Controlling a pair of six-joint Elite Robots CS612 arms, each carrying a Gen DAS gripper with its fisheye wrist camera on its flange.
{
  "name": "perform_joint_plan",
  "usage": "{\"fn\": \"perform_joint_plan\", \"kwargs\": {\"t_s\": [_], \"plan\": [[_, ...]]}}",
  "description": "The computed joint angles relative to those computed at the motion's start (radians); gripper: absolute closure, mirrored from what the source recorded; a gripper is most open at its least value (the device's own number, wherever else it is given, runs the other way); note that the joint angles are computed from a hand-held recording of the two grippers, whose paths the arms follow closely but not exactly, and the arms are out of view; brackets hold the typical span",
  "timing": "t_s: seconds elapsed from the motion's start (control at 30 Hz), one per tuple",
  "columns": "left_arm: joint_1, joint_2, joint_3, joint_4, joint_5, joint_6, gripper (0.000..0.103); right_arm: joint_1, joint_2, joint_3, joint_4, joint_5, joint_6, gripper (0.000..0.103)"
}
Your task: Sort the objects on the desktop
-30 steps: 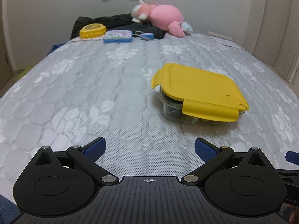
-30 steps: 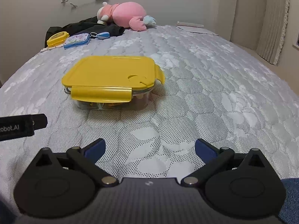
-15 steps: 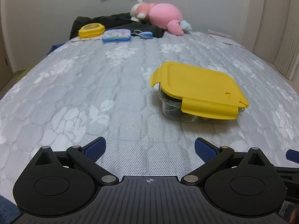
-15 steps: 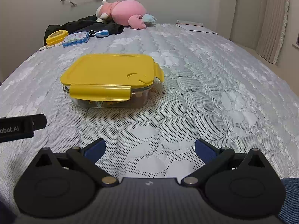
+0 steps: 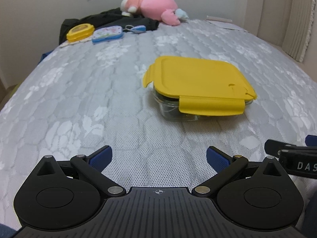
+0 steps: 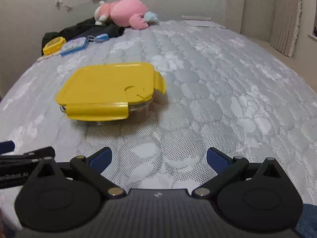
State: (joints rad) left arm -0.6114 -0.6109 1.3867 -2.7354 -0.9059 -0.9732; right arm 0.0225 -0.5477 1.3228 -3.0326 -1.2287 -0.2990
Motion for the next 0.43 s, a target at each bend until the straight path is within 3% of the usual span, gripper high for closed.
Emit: {"fn": "perform_joint_plan", "kwargs": {"t_s": [0.2,0.3,0.43], "plan": [[0.012,0.001,0.0,-0.007,-0.063,-0.031,0.0,0.001,0.004,0.001,0.008,-0.007,-0.013,0.0],[0.016,0.0,-0.006,0.024,-0.073,-0.058,0.0,0.0,0.004,-0.002,0.006,-0.004,-0.015,0.0],[0.014,-0.013,-0.01,0.109,-0.043,-0.074,0.0,-0.009,0.001,-0.029,0.094,0.021,0.013,0.0]]}}
